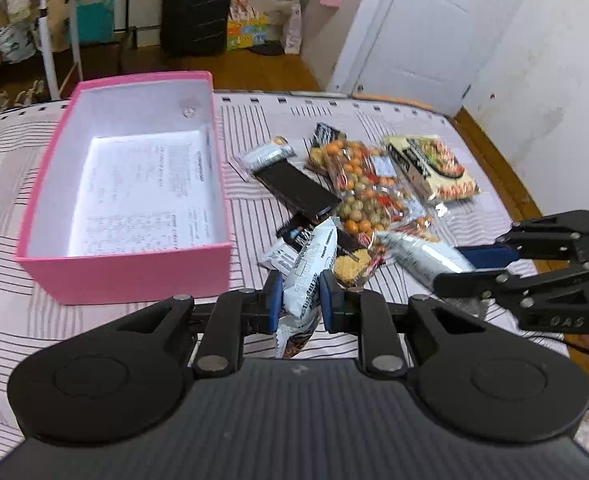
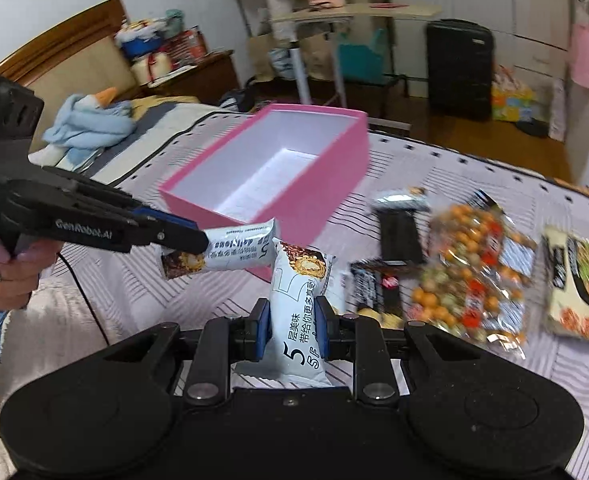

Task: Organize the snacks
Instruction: 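Carry both white bars over the pink box with both grippers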

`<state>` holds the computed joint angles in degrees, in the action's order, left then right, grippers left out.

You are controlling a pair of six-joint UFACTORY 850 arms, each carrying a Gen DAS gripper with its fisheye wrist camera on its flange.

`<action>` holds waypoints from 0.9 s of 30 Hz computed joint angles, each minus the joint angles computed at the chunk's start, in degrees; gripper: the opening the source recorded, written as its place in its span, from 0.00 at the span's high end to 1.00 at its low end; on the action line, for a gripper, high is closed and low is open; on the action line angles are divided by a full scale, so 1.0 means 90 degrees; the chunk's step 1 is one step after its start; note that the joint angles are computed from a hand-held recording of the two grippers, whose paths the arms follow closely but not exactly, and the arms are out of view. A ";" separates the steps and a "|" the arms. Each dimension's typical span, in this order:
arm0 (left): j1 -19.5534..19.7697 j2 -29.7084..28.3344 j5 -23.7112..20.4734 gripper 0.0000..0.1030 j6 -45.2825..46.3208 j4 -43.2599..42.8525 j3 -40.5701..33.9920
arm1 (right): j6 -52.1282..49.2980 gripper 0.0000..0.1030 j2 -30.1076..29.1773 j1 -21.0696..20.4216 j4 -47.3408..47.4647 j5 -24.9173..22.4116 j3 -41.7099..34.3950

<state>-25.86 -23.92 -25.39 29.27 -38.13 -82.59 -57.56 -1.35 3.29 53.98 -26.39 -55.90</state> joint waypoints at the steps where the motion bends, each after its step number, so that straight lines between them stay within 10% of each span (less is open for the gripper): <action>1: 0.0046 0.0075 0.0015 0.82 0.0117 -0.0133 0.0048 | 0.0064 0.73 -0.0037 0.0090 -0.0115 0.0014 -0.0089; 7: 0.0257 0.0258 0.0363 0.82 0.0146 -0.0227 0.0034 | -0.0204 0.73 -0.0373 0.0428 -0.0068 0.0195 -0.0607; 16: 0.0320 -0.0629 0.1099 0.82 -0.2363 0.2150 -0.0974 | -0.0563 0.73 -0.1802 0.0734 0.0092 0.0671 -0.2063; 27: 0.0775 -0.3343 -0.0359 0.86 -0.4709 0.3060 -0.4319 | 0.0025 0.73 -0.4109 0.0874 -0.1149 0.0599 -0.4667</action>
<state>-18.89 -54.00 -28.62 -13.11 -10.59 -121.46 -57.34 -38.34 11.16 43.64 -21.00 -97.90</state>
